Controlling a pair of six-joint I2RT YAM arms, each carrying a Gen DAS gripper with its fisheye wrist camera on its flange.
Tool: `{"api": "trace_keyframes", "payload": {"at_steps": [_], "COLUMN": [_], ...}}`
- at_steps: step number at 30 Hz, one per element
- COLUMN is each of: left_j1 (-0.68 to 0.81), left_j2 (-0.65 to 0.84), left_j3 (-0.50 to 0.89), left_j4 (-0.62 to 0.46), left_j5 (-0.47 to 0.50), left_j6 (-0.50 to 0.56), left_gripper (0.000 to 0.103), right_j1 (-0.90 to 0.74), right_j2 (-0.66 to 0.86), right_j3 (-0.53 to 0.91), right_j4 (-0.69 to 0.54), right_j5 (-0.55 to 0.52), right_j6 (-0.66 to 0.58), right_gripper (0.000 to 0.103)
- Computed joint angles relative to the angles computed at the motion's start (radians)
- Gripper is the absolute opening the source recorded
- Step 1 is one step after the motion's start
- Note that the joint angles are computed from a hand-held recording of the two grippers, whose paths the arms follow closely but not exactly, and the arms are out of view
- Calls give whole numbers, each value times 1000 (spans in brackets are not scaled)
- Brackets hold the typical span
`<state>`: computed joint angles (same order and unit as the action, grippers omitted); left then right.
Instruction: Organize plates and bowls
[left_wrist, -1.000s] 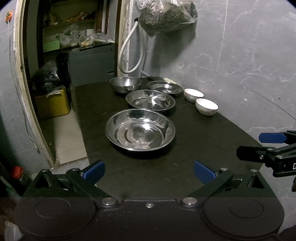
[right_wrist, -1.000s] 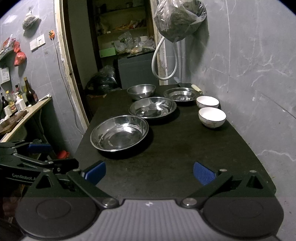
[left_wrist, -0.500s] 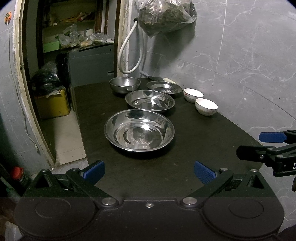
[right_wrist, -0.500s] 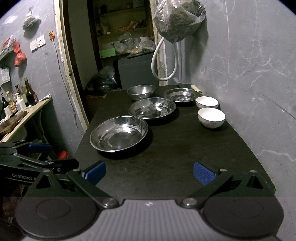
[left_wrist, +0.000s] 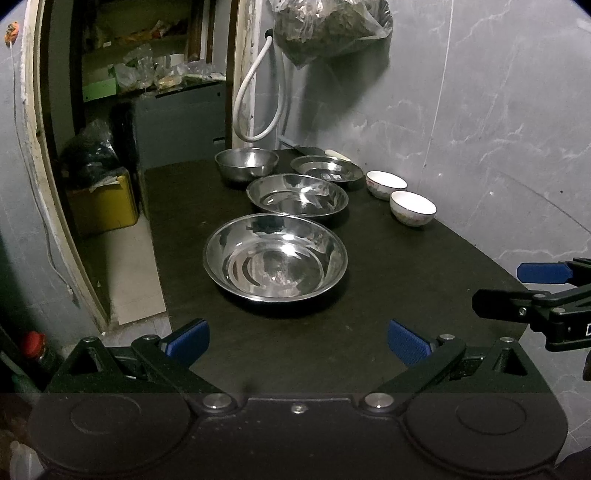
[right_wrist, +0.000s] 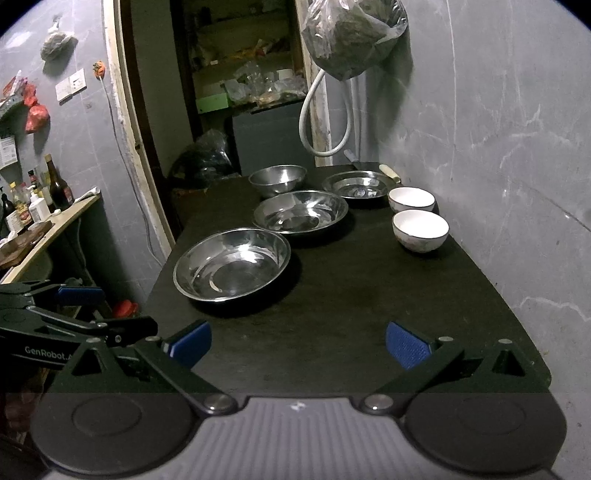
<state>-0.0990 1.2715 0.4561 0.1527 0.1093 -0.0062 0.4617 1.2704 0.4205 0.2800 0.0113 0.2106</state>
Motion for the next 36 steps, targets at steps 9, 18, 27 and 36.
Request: {"api": "trace_keyframes", "payload": {"at_steps": [9,18,27,36], "left_j1": [17,50,67,66], "left_j2": [117,442,890,1345], "left_j3": [111,489,1117,1849], "left_j4": [-47,-101,-344,-731], "left_j5": [-7,-62,-87,-54], "left_j6": [-25,-29,-99,-191], "left_gripper": [102,102,102,93], "right_j1": [-38,-152,-221,-236], "right_j2": [85,368,749,1056], "right_j3": [59,292,733,1173], "right_j4": [-14,15,-10,-174], "right_j5": [-56,-201,-371,-411], "right_j6": [-26,-70,-69,-80], "right_gripper": [103,103,103,98]}}
